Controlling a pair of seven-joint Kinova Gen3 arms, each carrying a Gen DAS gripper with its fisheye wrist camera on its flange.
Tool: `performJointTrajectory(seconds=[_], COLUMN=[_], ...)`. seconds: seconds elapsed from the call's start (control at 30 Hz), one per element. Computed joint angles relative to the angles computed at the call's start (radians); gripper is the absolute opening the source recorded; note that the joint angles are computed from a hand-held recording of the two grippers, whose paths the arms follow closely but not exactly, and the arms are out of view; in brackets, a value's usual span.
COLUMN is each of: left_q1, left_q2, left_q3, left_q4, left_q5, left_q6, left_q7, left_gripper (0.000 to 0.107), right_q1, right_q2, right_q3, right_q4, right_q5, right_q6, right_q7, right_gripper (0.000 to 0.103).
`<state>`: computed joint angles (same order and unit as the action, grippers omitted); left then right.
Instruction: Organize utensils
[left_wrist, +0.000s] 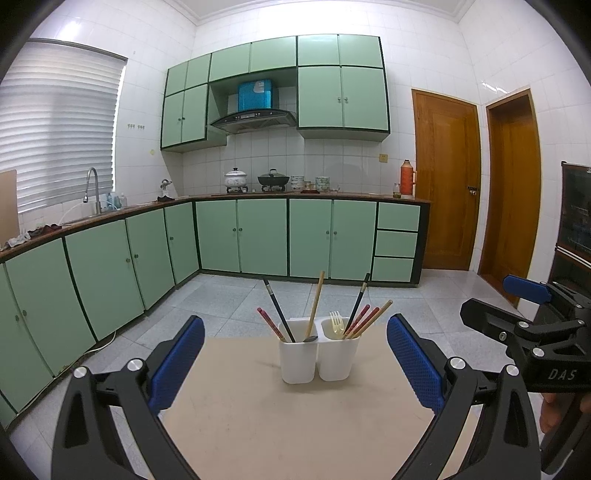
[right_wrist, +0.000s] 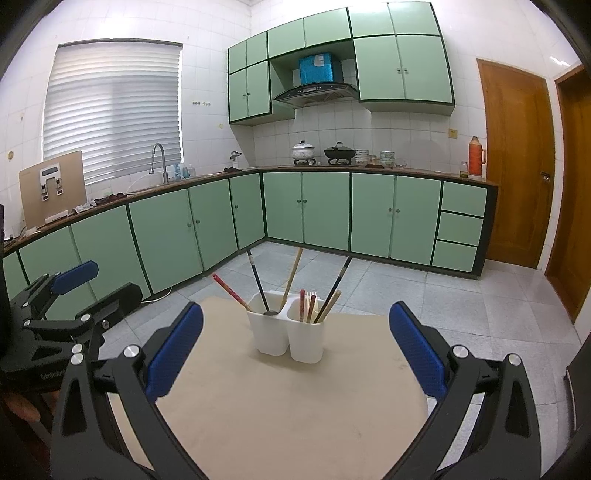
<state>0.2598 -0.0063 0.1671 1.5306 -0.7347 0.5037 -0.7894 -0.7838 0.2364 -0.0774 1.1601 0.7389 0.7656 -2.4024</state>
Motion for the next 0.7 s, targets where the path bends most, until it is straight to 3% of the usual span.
performJointTrajectory(seconds=[0.7], left_q1=[-0.004], left_q2=[-0.001], left_q3=[0.0], left_q4=[0.003], left_q5=[0.003], left_q6=[-0.004], left_q7=[-0.001], left_gripper=[0.097], right_q1=[-0.002], right_q2=[0.0], right_q3=[-0.001], right_q4=[-0.003], right_q5=[-0.004], right_q6=[0.005], right_q7=[0.002], right_gripper=[0.098])
